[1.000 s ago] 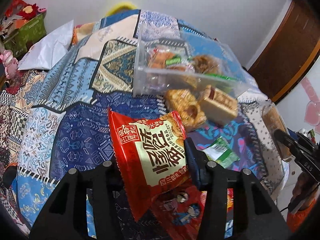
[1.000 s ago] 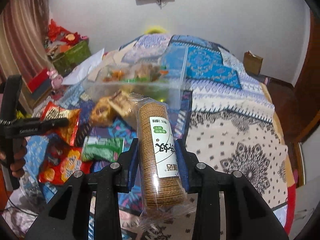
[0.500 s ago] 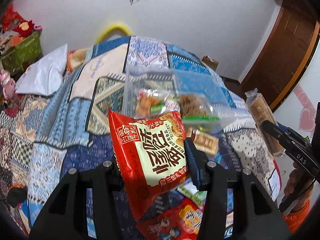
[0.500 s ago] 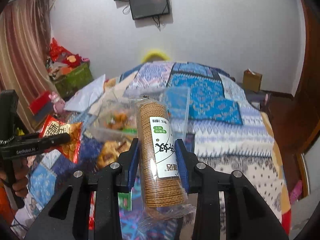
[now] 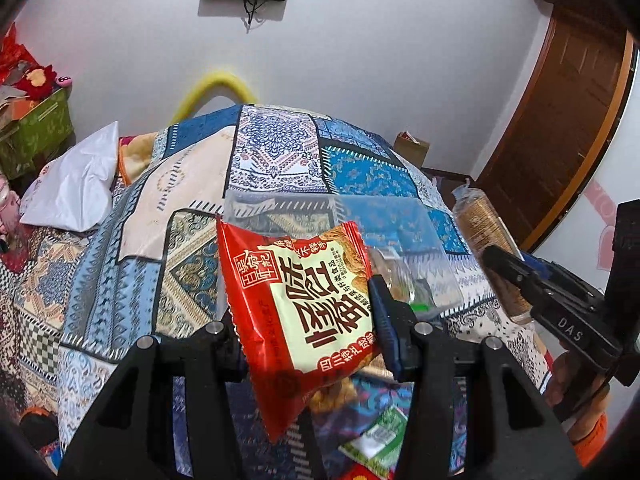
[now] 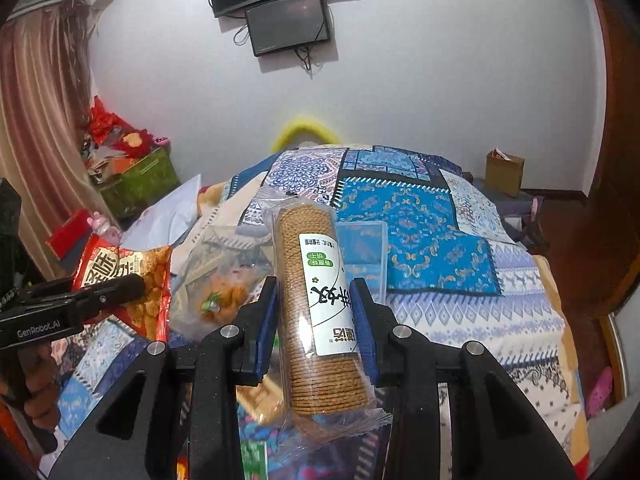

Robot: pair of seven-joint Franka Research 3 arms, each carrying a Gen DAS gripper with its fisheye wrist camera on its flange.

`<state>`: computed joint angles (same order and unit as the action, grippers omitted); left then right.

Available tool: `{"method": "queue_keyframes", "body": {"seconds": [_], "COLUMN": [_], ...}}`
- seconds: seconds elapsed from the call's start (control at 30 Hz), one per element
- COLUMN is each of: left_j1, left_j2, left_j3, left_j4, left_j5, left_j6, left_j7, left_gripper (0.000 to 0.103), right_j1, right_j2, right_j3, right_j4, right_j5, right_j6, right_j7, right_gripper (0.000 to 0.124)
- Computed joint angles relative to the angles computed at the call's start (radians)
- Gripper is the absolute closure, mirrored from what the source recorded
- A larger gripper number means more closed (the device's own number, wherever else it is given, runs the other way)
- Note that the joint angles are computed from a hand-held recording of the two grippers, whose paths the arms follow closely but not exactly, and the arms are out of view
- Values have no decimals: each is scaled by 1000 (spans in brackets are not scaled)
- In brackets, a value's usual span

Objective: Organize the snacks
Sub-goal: 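Carry the red bag and cracker roll into the clear box and release both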

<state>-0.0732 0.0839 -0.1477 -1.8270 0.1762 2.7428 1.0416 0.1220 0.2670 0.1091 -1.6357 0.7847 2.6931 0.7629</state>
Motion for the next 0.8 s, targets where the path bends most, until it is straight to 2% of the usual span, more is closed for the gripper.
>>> {"method": "queue_keyframes", "body": {"seconds": [0.53, 0.7, 0.8], "left_j1": [-4, -6, -5], "left_j2": [263, 307, 321], "left_j3": [-11, -11, -10], "left_j4": [269, 312, 326], "left_j5": [-28, -32, -34], "left_j6": [-105, -103, -102], "left_j7": [56, 44, 39], "left_gripper": [54, 54, 53], "right_j1": [24, 26, 27], "right_j2": [189, 231, 239], "right_j3": [-22, -24, -23], "right_j4": [201, 251, 256], "right_j5": [-232, -291, -310], "right_j6": [-52, -92, -86], "right_j7": [231, 270, 284], "right_gripper": [91, 93, 93]}}
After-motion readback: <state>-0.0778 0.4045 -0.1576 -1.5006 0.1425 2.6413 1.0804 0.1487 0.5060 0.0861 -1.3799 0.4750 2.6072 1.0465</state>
